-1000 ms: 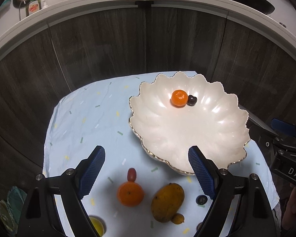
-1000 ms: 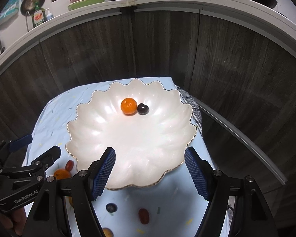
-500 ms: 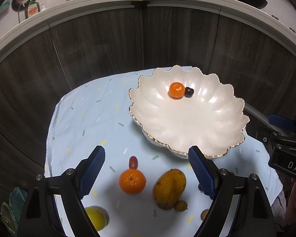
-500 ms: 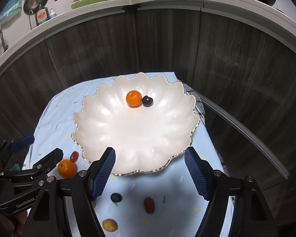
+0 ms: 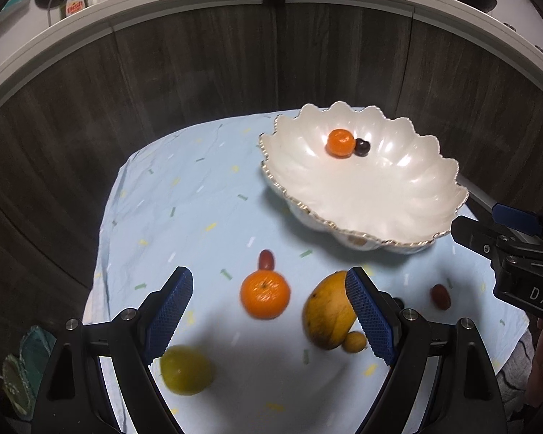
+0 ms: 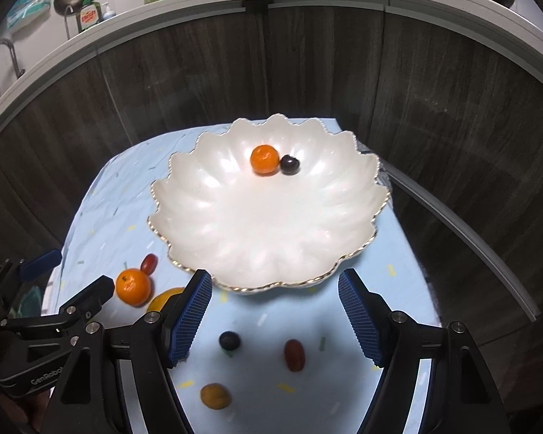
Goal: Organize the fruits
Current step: 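Move the left tool to the green apple while the right tool approaches the mango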
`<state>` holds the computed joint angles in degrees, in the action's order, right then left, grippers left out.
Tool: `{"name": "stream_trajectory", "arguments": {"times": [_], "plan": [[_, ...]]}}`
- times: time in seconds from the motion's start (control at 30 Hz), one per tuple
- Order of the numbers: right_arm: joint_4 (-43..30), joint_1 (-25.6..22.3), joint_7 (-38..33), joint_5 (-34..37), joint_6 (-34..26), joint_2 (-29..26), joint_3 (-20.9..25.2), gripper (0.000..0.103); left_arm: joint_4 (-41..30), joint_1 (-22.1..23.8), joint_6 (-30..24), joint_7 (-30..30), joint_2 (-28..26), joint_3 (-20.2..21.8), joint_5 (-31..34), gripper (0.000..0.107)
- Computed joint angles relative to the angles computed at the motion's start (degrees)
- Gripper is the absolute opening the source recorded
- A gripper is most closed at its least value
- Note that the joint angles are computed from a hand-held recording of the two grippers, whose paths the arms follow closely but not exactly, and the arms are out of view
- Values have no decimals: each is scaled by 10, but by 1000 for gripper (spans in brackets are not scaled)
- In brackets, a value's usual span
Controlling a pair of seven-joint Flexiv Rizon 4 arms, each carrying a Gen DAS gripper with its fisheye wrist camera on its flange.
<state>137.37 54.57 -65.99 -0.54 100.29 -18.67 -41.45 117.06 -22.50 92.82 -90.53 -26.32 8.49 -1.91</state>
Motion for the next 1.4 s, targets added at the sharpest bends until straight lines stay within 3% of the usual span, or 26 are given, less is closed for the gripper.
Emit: {"name": "stream_trajectory", "arguments": {"times": [0.2, 0.6, 0.83, 1.0, 1.4], "plan": [[2, -3, 0, 3, 3, -6, 23, 73, 21, -5, 8, -7, 4, 15, 4, 86], [-13, -28, -6, -1, 3, -34, 90, 73, 54, -46, 32, -24, 0, 88, 4, 86], [-33, -59, 3, -13, -1, -54, 138, 73, 70, -28, 40, -17, -6, 81, -18, 87], [-42, -66, 13, -24, -7, -69, 148, 81, 79, -29, 45, -13, -13, 85, -33, 90], [-70, -91, 30, -52, -21, -99, 179, 82, 85, -11, 44, -3, -28, 73, -60, 90]]}}
